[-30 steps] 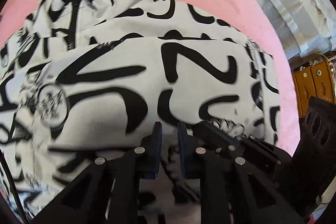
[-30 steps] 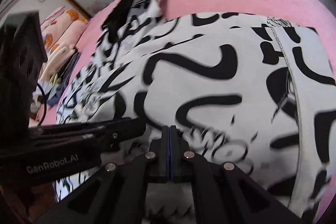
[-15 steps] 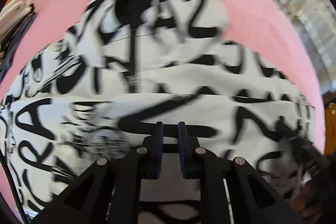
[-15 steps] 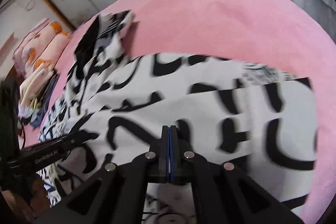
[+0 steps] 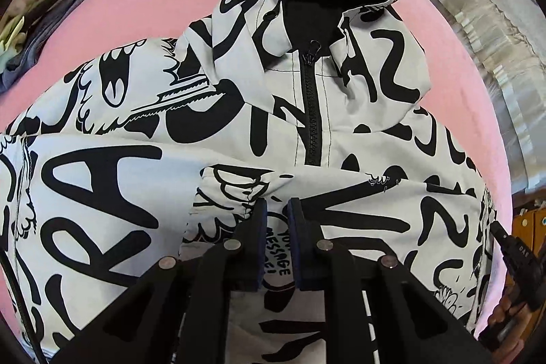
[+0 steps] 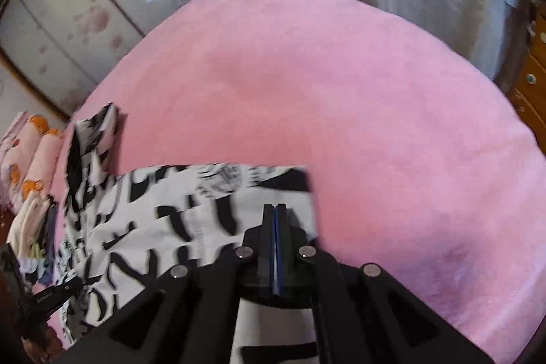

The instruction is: Fold large clothes

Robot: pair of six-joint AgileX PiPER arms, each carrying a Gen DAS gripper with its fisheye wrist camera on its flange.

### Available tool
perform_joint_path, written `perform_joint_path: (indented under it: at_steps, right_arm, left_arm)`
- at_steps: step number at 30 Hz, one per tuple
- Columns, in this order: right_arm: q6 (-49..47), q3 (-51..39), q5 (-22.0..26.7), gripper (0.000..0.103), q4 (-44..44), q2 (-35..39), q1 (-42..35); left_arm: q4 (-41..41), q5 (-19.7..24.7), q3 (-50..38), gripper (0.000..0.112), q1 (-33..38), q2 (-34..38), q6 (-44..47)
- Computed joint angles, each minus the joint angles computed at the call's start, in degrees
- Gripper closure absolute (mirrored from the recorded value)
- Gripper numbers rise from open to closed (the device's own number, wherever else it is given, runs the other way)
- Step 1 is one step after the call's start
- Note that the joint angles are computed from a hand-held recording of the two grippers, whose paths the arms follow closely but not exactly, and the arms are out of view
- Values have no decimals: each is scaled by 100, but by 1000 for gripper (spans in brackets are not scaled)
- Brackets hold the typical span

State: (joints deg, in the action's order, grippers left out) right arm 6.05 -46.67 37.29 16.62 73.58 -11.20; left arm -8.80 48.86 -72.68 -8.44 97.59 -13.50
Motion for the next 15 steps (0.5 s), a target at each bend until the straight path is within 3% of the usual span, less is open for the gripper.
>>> perform_joint_path:
  at_steps: [3,8,13,15]
  right_arm:
    - [219,-2,36,103,-316,44,-309]
    - [-537,92,276,103,654,49,-990]
    - [-125,-4,962,103,961,-35,-1330]
    - [275,-62,1424,103,879,-195,-1442]
  left_arm:
    - [-105,-132,150,102,50,-103,-62]
    - [14,-181,350,102,66,-291,-300]
    - [693,436,80,102,-272,-527,-1016]
    - [725,741,-5,96,-398,-653,-1253]
